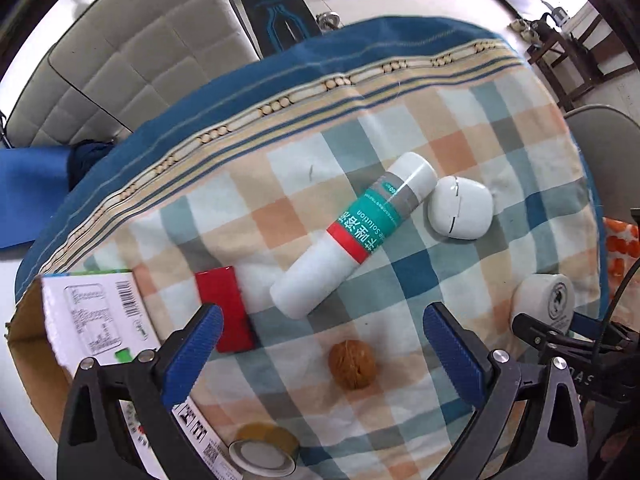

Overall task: Organize rigid objects
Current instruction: 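Grasp the white cream jar with the right gripper while the left gripper grasps the white-and-teal tube, then carry the cream jar and tube into the box and release both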

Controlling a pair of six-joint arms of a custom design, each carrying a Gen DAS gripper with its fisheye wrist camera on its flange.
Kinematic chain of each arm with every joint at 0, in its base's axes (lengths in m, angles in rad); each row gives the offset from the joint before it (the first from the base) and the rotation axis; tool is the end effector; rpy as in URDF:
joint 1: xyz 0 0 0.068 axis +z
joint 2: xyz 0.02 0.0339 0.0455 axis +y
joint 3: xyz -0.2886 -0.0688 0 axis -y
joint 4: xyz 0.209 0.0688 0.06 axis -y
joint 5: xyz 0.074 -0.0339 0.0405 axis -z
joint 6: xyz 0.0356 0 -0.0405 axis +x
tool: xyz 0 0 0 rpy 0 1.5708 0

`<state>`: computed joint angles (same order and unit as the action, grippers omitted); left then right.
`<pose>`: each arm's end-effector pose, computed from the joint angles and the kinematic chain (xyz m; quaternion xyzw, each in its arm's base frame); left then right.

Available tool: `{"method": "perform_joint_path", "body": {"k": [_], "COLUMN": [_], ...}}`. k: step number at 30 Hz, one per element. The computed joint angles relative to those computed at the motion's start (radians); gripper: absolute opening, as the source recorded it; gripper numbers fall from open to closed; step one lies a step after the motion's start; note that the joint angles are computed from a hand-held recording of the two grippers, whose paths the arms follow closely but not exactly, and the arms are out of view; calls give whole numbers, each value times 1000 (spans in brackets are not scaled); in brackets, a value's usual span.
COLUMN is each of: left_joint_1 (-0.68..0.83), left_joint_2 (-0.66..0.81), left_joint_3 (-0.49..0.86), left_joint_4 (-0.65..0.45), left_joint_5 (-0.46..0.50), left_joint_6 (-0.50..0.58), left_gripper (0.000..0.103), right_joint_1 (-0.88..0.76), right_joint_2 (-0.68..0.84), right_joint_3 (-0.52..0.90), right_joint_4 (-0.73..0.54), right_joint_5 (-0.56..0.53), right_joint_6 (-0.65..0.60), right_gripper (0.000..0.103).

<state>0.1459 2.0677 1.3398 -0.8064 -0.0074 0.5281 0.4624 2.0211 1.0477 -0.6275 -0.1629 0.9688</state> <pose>0.3537 0.0522 0.1634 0.1898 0.9816 0.0095 0.0160 0.2744 0.1432 0.1252 -0.2508 -0.9645 -0.0516 0.0647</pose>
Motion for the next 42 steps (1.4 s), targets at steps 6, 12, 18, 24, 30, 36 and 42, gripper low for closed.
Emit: {"method": "perform_joint_path", "body": {"k": [6, 12, 18, 24, 30, 36, 42], "left_joint_1": [-47, -79, -64, -6, -38, -76, -3], "left_joint_2": [84, 196, 149, 99, 150, 129, 105], "left_joint_3": [17, 145, 71, -10, -4, -27, 24], "left_joint_4": [72, -39, -45, -73, -9, 37, -41], "left_joint_5": [-43, 32, 72, 173, 155, 133, 163], "left_joint_6": [-7, -19, -90, -151, -176, -173, -126], "left_gripper": [103, 49, 37, 33, 40, 30, 30], "right_joint_1": [-29, -47, -54, -64, -46, -72, -52], "right_joint_2": [79, 130, 193, 227, 221, 230, 218], "right_joint_3": [17, 142, 293, 360, 341, 332, 331], "right_joint_4": [19, -57, -150, -201, -191, -174, -181], "right_joint_5": [-13, -8, 34, 44, 35, 24, 29], "right_joint_6": [-51, -104, -158, -210, -194, -211, -223], "right_gripper": [70, 70, 70, 70, 70, 70, 69]}}
